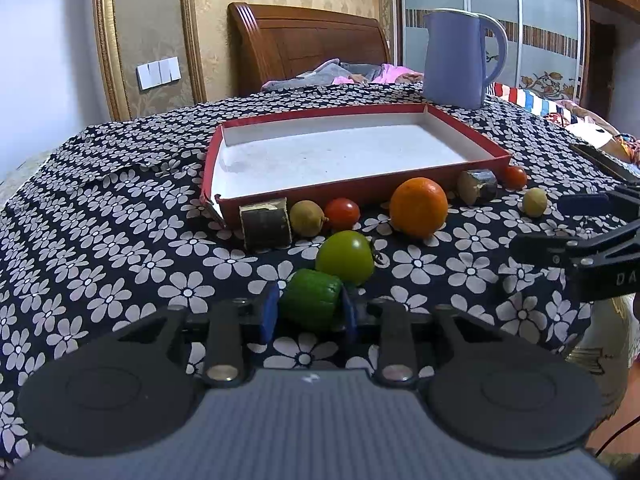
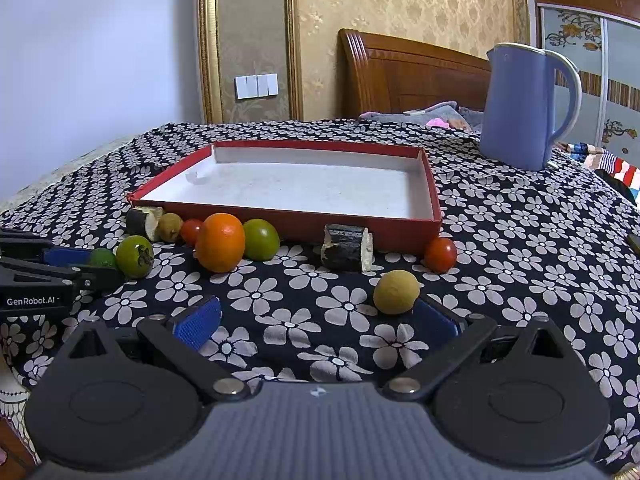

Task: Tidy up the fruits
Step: 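Grasp the green cube with the left tool while the right tool grasps the dark cylinder, then lower the green cube into the tray and open the left tool while the right tool holds the cylinder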

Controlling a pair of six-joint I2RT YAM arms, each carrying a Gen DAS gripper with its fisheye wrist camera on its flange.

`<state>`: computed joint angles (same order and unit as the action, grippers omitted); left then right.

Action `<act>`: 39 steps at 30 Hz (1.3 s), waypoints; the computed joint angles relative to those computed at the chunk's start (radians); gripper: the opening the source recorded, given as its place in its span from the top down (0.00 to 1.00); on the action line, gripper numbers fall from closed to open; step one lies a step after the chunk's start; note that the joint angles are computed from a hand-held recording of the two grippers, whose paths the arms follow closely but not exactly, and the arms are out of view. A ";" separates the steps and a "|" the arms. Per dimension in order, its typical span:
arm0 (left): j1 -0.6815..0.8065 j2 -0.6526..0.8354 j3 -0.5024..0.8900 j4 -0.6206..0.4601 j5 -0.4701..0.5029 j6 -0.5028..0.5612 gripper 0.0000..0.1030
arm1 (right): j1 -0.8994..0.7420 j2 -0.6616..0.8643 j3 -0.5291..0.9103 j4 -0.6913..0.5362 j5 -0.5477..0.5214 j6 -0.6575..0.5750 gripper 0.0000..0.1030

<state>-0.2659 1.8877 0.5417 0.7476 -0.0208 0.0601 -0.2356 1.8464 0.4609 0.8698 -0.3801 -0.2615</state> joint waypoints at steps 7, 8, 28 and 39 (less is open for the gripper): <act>-0.032 -0.079 -0.049 0.016 -0.100 -0.029 0.71 | -0.014 -0.005 0.056 -0.054 0.000 -0.014 0.00; -0.038 -0.090 -0.050 0.012 -0.121 -0.035 0.71 | -0.012 -0.005 0.071 -0.068 0.008 -0.021 0.00; -0.058 -0.119 -0.057 0.013 -0.176 -0.053 0.71 | 0.071 0.124 0.370 -0.345 0.134 -0.006 0.68; -0.092 -0.153 0.039 -0.086 -0.223 -0.039 0.71 | 0.020 0.032 0.255 -0.276 -0.001 -0.008 0.71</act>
